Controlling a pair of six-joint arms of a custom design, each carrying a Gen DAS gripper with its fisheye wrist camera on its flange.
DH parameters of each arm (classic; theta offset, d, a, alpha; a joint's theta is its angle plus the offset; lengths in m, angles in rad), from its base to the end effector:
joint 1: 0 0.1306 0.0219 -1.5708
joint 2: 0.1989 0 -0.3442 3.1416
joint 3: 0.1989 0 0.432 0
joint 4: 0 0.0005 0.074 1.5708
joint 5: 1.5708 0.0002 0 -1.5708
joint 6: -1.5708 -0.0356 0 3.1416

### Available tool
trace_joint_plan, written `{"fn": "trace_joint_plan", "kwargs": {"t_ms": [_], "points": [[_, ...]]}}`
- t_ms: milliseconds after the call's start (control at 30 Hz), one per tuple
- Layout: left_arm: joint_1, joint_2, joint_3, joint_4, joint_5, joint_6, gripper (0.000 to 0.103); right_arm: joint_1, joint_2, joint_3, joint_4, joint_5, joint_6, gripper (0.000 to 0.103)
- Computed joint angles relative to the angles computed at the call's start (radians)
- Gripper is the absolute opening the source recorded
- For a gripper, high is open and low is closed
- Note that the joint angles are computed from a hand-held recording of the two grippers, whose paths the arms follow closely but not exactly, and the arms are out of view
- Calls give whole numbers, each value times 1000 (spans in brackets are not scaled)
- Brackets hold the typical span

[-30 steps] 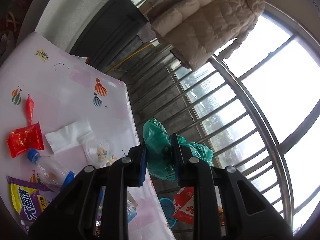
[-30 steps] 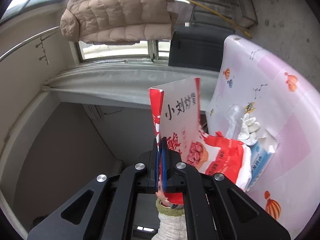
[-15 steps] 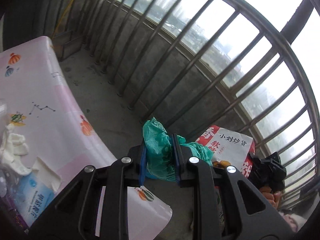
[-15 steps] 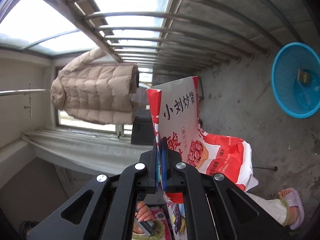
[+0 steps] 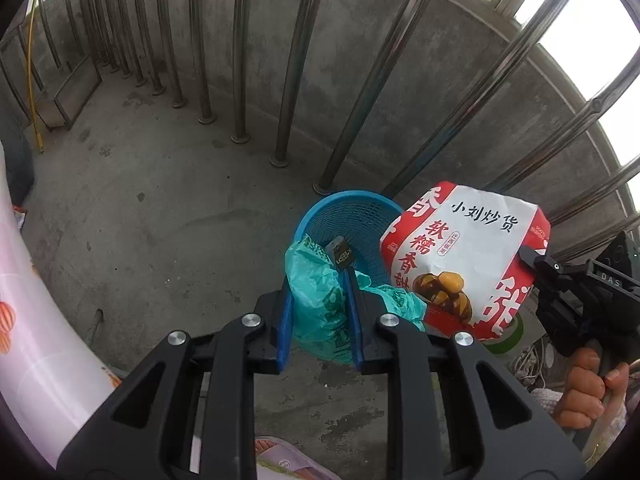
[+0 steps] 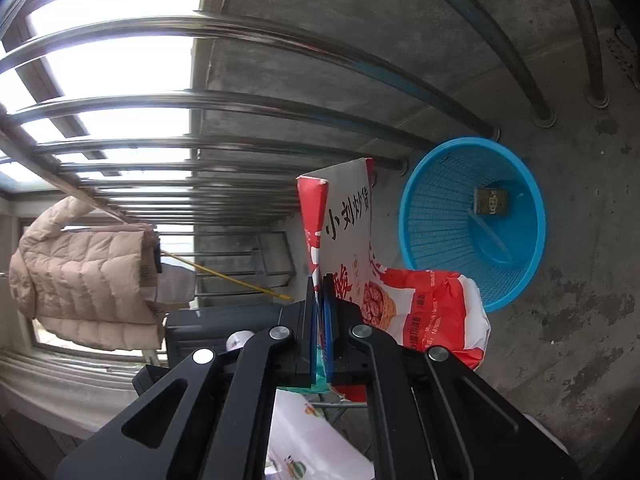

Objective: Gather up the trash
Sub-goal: 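Carry both bags to the blue wastebasket and open both grippers over it, then move both grippers back over the table toward the red wrappers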

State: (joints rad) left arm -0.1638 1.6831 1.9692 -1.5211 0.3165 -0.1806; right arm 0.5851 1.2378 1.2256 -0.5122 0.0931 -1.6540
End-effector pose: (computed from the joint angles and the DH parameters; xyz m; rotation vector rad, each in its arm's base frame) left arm 0.5675 -0.1055 0.4783 0.5489 2.7181 -0.4384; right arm 0.4210 0.2743 0.4115 1.2520 1.9911 1.1726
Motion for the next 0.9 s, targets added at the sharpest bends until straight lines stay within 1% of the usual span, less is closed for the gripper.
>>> {"fn": "trace_joint_plan", "kwargs": {"t_ms": [67,100,133,200,233,267,300,367,400,433,500,567,667,733,767,800,867,900], "points": [[-26,47,23,5,-31,19,22,-18,58,47,-57,1,18,3],[-35,69,35,9,-41,30,23,-25,80,58,-70,-4,23,5],[-44,91,43,9,-41,37,26,-32,107,73,-79,-21,29,7],[-55,137,76,-5,-51,46,35,-53,182,125,-131,-68,58,9],[-56,143,75,5,-59,63,38,-61,212,145,-155,-92,74,19],[-53,143,69,17,-52,80,38,-65,239,170,-190,-103,81,23],[-49,138,61,24,-41,92,39,-61,247,174,-200,-95,78,30],[-40,133,61,29,-23,113,40,-55,248,170,-187,-64,89,36],[-35,126,60,32,-11,119,40,-51,245,164,-185,-45,101,42],[-31,115,50,43,-3,120,40,-48,243,160,-186,-30,111,45],[-26,94,32,67,2,119,40,-40,240,155,-195,-17,117,46],[-17,70,23,76,14,116,42,-32,230,141,-192,-10,103,46],[-2,45,35,66,17,94,47,-18,211,126,-209,9,95,46],[14,17,41,59,28,72,48,-1,192,121,-220,36,97,46],[23,1,42,59,33,63,50,10,183,124,-235,52,101,46],[35,-17,43,57,39,53,51,23,173,130,-247,70,108,46],[65,-68,29,65,64,26,57,50,164,157,-272,109,142,46],[80,-96,17,73,70,15,59,66,166,183,-294,129,167,51]]}}
